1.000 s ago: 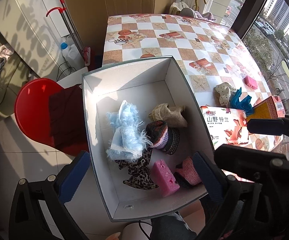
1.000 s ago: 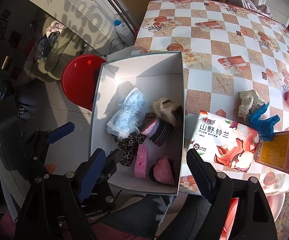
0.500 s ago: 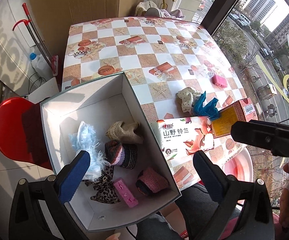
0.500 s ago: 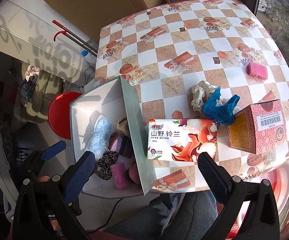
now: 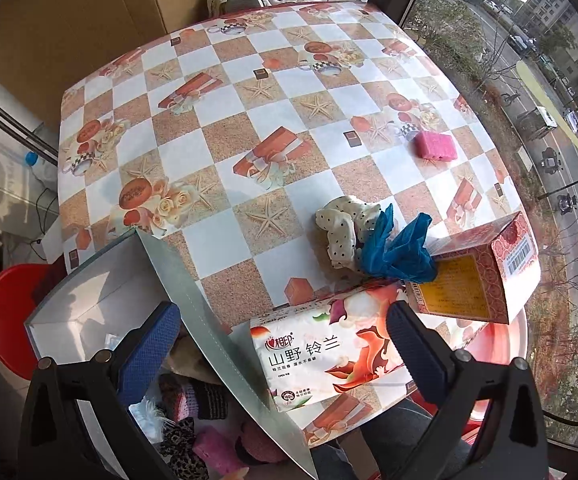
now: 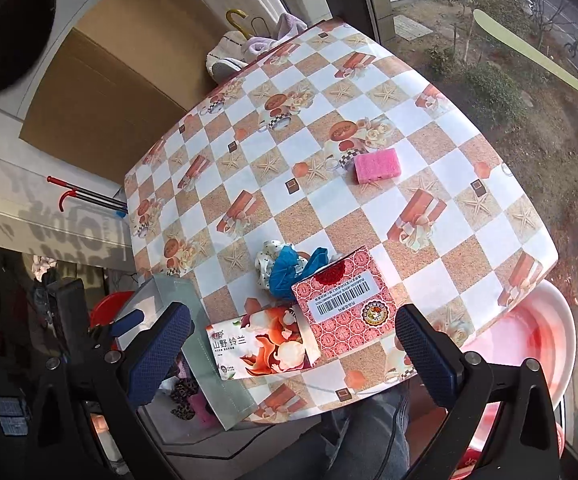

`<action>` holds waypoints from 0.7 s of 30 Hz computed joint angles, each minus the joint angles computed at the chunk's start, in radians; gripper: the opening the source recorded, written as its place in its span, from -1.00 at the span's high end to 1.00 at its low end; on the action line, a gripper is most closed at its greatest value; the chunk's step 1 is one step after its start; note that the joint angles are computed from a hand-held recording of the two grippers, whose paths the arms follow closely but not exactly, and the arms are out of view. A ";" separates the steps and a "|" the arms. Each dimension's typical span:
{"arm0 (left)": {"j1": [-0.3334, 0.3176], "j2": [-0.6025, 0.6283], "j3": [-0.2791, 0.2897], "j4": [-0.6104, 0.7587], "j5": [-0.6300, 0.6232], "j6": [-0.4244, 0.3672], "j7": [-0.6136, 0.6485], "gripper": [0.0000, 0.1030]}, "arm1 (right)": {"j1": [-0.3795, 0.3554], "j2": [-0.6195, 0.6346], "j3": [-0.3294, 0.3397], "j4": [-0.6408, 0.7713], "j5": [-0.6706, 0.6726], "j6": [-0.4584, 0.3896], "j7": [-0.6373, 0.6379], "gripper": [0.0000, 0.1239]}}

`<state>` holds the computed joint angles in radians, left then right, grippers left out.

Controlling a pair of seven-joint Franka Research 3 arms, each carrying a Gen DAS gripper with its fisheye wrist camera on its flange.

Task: Organize soft objects
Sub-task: 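Reach the right tool toward the pink sponge while the left tool reaches the polka-dot scrunchie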

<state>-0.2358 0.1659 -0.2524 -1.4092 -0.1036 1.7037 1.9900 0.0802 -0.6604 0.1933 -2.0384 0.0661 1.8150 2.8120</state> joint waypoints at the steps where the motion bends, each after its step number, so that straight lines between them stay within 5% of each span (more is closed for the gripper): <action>1: -0.013 0.037 -0.005 0.034 0.020 -0.012 -0.016 -0.99 | -0.003 -0.016 -0.011 -0.016 0.001 -0.007 -0.001 -0.66; 12: -0.136 0.401 -0.023 0.399 0.129 -0.259 -0.100 -0.99 | -0.074 -0.159 -0.097 -0.199 0.067 -0.057 -0.048 -0.66; 21: -0.185 0.462 -0.015 0.414 0.182 -0.294 -0.096 -0.99 | -0.119 -0.137 -0.153 -0.256 0.121 -0.046 -0.152 -0.66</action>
<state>-0.4212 0.6275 -0.2672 -0.9951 0.0783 1.4096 1.8942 -0.0391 -0.7979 0.0403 -2.2949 0.1873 1.7691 2.6599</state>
